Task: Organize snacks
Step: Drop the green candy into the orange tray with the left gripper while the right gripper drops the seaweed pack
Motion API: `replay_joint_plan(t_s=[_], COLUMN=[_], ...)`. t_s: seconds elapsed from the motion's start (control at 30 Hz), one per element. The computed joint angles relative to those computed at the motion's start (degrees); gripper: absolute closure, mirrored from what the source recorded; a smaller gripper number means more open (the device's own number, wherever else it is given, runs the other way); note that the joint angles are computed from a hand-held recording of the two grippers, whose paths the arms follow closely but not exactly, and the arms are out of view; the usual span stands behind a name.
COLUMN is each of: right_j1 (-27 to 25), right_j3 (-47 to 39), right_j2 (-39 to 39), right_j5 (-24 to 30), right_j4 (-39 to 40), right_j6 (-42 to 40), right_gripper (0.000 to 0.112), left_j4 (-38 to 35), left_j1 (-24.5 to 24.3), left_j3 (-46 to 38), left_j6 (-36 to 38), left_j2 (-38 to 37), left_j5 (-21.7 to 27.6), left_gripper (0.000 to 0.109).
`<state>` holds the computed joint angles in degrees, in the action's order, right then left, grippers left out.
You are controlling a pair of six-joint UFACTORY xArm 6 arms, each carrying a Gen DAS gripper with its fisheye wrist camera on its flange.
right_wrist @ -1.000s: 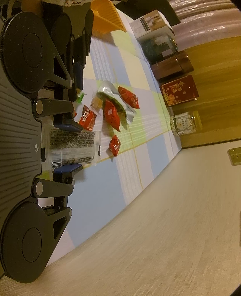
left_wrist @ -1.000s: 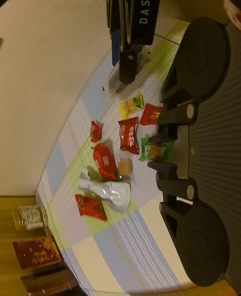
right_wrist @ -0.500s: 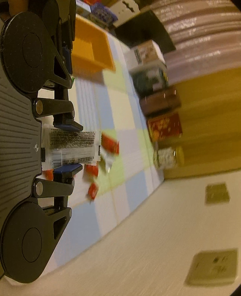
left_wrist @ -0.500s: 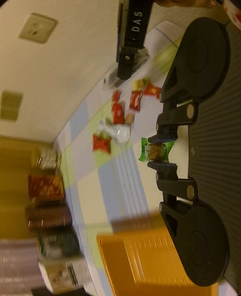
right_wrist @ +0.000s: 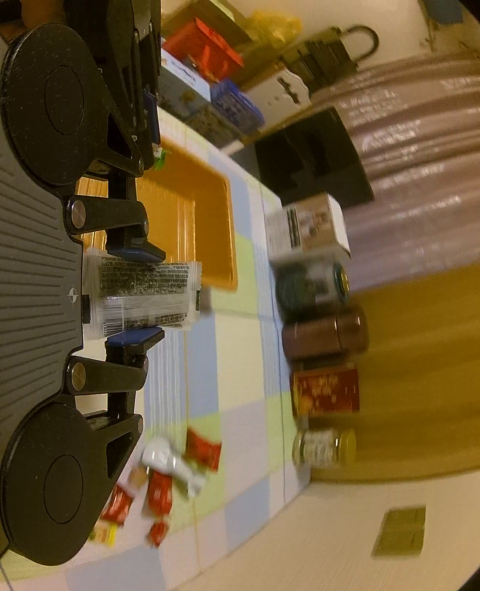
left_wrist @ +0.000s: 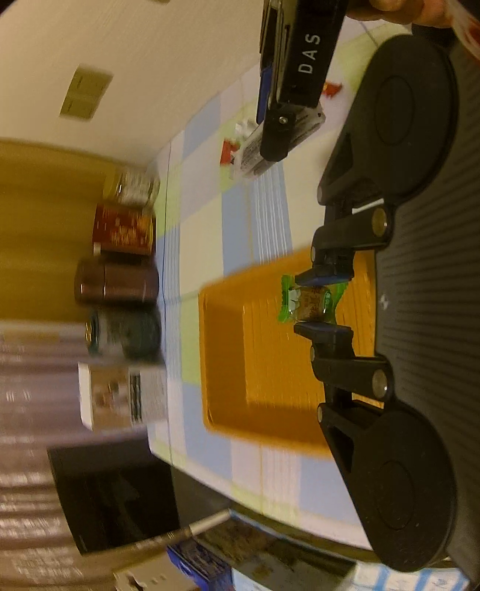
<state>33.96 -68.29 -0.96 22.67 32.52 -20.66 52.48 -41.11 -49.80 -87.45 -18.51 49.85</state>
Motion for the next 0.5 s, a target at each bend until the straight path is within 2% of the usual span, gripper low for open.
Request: replay_joint_plan(t_s=[0.27, 0.5], right_j1=[3.6, 5.0], right_j3=[-5.7, -11.5], right_j2=[6.0, 12.3], right_j5=[1.0, 2.3], right_j4=[-1.0, -1.0], right_j6=[0.0, -0.5], right_gripper=[0.074, 0.074], left_j4=[-0.8, -0.9], left_j1=[2.6, 5.7], left_j3=[4.8, 6.2], left_j6=[-3.7, -5.1], left_j2=[-4.5, -3.6], left_j5=[2.4, 0.2], left_gripper=[0.091, 0.091])
